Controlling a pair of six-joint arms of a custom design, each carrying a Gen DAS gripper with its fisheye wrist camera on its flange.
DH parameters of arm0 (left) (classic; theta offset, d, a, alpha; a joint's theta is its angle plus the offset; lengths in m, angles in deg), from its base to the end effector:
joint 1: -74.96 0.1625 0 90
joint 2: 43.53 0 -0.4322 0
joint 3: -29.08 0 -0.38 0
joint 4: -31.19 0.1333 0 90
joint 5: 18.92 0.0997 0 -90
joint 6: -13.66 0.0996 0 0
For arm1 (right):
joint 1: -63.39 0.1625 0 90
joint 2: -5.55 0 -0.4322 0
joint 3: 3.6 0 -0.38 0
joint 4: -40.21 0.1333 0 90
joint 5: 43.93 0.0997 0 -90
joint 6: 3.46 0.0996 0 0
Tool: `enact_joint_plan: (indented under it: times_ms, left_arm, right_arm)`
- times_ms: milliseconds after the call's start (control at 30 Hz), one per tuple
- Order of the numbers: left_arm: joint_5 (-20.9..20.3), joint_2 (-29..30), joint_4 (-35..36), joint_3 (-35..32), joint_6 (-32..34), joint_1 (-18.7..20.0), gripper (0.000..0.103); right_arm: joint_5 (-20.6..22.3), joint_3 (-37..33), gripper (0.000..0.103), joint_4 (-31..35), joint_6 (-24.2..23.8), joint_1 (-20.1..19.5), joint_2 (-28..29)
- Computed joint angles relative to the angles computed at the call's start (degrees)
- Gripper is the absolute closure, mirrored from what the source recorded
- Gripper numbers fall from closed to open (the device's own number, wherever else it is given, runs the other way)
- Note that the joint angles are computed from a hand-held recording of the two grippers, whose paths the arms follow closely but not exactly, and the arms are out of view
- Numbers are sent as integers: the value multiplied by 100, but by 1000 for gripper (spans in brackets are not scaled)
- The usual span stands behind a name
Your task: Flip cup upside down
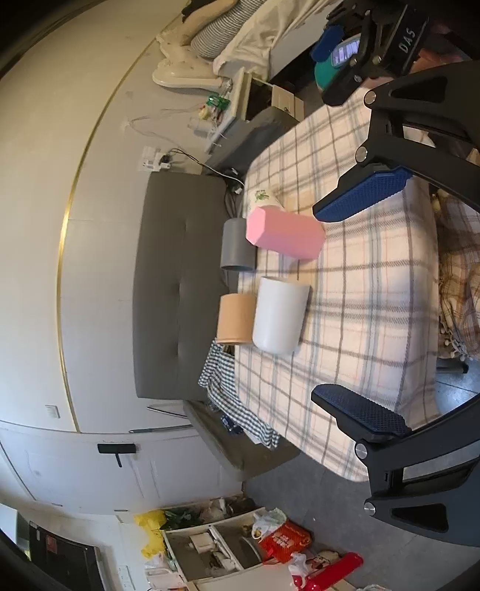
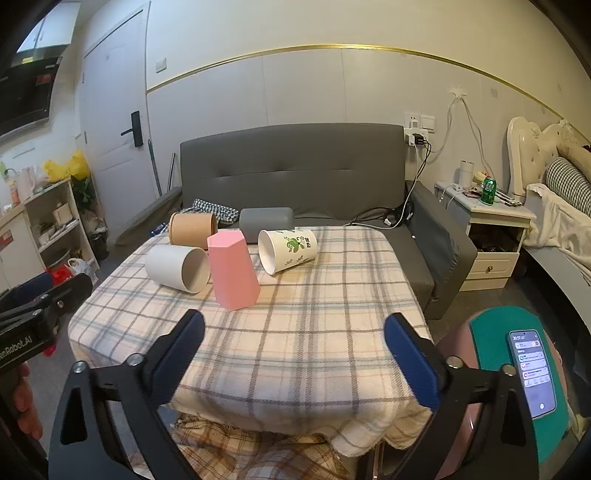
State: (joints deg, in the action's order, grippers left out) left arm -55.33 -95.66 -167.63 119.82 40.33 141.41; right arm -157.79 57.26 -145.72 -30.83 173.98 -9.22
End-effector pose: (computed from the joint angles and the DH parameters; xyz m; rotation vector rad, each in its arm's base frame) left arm -0.0647 -0.6826 0.3404 0.1916 1.9670 -1.2831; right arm 0.3738 -0.7306 0.0164 0.7808 -2.3507 1.1125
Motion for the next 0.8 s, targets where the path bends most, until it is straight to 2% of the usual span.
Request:
enact_joint_plan:
  times_ms: [200,800]
  left_arm:
    - [34,-30,52,22,-54,12,7]
    - [116,6,-144,-7,118,-8,6]
  right_arm:
    - [15,3,0,-11,40,-2,-8]
    - [13,17,0,-14,38,1,-18]
